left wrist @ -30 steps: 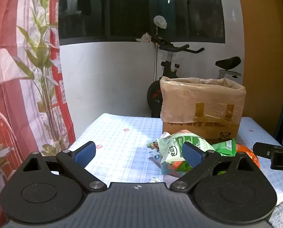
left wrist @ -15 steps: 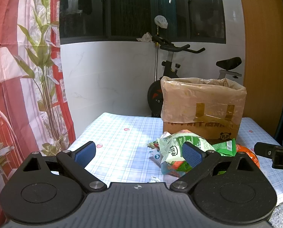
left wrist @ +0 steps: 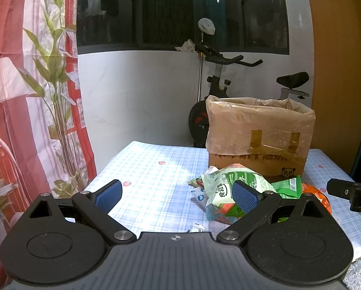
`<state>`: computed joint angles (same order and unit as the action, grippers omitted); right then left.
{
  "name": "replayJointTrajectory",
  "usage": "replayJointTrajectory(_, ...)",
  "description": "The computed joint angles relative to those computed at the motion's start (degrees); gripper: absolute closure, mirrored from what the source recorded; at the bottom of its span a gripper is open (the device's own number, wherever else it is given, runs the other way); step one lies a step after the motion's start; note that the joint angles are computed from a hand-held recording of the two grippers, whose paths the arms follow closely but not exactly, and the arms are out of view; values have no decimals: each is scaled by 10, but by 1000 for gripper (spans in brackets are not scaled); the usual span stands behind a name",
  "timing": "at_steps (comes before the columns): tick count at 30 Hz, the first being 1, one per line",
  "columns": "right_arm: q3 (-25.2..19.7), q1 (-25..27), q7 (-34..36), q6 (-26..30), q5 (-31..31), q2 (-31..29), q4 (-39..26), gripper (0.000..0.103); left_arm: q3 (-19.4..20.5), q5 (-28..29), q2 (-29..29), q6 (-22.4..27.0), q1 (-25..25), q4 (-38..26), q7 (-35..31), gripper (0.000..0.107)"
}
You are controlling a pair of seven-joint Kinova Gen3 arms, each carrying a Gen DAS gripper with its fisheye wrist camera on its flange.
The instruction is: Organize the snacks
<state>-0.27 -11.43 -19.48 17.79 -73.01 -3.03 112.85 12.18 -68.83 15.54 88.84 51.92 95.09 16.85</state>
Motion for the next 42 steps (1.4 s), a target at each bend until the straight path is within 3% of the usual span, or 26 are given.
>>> replayJointTrajectory(42, -2, 1, 9, -2, -13, 1, 5, 0, 0, 5, 0, -7, -1, 5, 7, 9)
